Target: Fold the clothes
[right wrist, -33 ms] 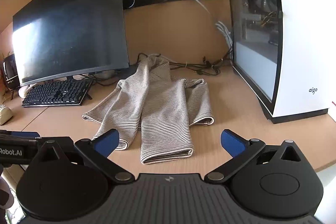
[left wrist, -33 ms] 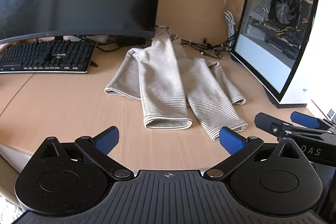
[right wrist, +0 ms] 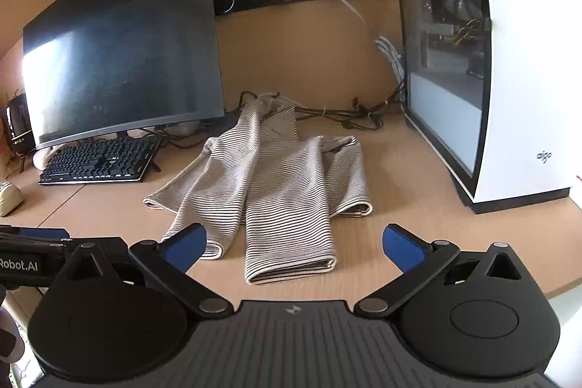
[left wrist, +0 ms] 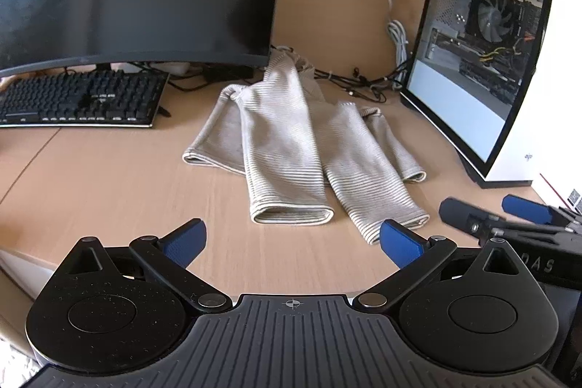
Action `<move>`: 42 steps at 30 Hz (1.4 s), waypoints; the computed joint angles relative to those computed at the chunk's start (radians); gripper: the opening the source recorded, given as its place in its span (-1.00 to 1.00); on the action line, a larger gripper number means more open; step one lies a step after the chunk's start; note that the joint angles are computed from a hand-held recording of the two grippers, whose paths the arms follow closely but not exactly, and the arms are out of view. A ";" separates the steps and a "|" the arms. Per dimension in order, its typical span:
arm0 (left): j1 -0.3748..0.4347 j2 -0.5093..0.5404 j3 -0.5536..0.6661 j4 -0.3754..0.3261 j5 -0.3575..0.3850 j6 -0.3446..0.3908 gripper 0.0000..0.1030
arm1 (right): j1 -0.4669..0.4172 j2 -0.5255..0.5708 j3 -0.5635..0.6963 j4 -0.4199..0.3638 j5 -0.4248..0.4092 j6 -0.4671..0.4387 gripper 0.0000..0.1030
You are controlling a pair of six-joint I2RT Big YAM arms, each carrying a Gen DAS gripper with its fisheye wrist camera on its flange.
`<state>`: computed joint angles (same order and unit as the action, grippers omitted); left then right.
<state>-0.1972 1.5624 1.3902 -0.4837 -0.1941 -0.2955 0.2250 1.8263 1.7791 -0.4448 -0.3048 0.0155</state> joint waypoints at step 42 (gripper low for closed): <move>-0.002 0.003 -0.004 0.023 -0.001 0.000 1.00 | 0.018 0.008 0.008 -0.015 0.024 -0.026 1.00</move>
<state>-0.1994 1.5654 1.3857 -0.4608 -0.1955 -0.2955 0.2429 1.8339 1.7871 -0.4593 -0.2808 -0.0110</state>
